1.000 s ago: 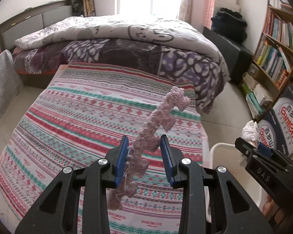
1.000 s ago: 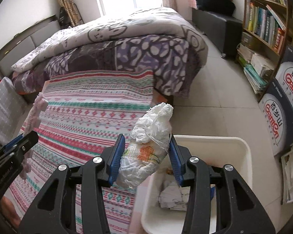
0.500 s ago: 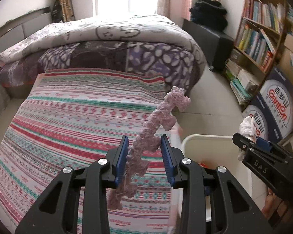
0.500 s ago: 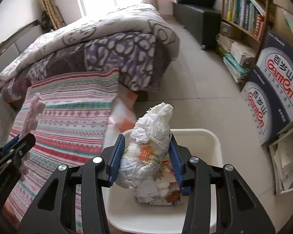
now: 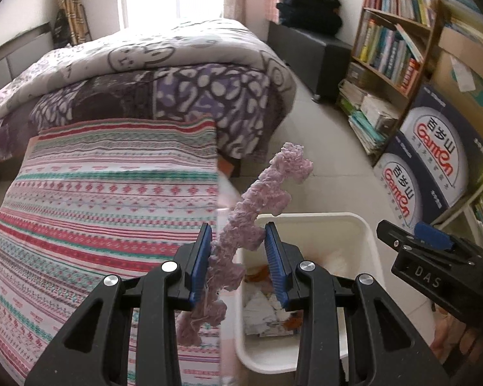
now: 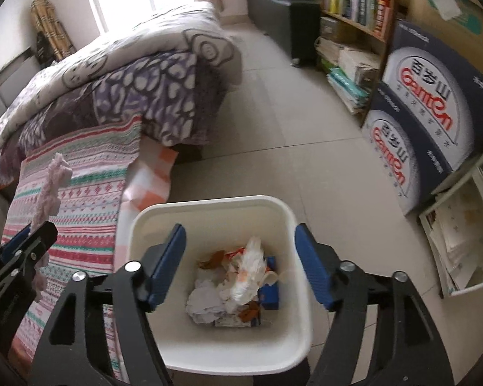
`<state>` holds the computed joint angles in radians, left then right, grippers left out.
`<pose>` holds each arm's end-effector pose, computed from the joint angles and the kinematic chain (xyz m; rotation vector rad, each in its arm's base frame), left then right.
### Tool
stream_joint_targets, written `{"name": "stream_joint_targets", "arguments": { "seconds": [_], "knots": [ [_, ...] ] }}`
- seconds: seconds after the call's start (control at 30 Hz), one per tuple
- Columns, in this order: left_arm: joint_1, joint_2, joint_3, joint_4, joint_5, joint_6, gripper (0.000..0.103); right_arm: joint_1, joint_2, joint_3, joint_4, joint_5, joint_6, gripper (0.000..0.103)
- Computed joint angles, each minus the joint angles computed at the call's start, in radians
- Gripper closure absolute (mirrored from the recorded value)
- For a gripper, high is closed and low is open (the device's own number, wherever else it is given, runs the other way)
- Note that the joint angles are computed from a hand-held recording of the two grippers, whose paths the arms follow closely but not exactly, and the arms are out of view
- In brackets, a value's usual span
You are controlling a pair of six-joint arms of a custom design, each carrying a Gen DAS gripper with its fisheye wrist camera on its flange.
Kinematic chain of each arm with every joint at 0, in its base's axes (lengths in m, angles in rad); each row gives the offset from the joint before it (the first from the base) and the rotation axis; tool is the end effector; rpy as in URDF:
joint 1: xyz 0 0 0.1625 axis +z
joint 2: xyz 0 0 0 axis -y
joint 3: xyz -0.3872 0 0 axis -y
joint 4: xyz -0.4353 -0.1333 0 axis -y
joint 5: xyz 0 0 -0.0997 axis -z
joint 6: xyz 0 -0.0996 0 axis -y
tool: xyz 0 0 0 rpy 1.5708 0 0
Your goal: Collect trash
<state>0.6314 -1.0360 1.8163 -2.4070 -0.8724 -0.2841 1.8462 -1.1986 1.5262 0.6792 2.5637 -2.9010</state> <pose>-0.3763 -0.5197 0.1188 0.7923 2.4112 -0.5888 0.1834 -0.4655 0.2838 -0.3009 -2.1622 0.9022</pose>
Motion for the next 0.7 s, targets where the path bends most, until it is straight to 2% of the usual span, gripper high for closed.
{"name": "stream_joint_targets", "arguments": {
  "seconds": [0.4, 0.43, 0.47, 0.53, 0.7],
  "knots": [
    [-0.035, 0.066, -0.026, -0.004, -0.046, 0.016, 0.067, -0.029, -0.135, 0.112, -0.025, 0.03, 0.071, 0.026],
    [-0.036, 0.07, -0.03, 0.001, -0.055, 0.016, 0.061, -0.029, -0.148, 0.124, -0.033, 0.037, 0.074, 0.026],
    [-0.036, 0.073, -0.033, 0.002, -0.065, 0.017, 0.049, -0.028, -0.156, 0.133, -0.041, 0.045, 0.073, 0.026],
    [-0.041, 0.076, -0.031, -0.011, -0.071, 0.02, 0.035, -0.024, -0.169, 0.149, -0.052, 0.057, 0.073, 0.025],
    [-0.061, 0.077, -0.017, -0.043, -0.067, 0.036, 0.027, -0.012, -0.197, 0.18, -0.087, 0.074, 0.079, 0.02]
  ]
}}
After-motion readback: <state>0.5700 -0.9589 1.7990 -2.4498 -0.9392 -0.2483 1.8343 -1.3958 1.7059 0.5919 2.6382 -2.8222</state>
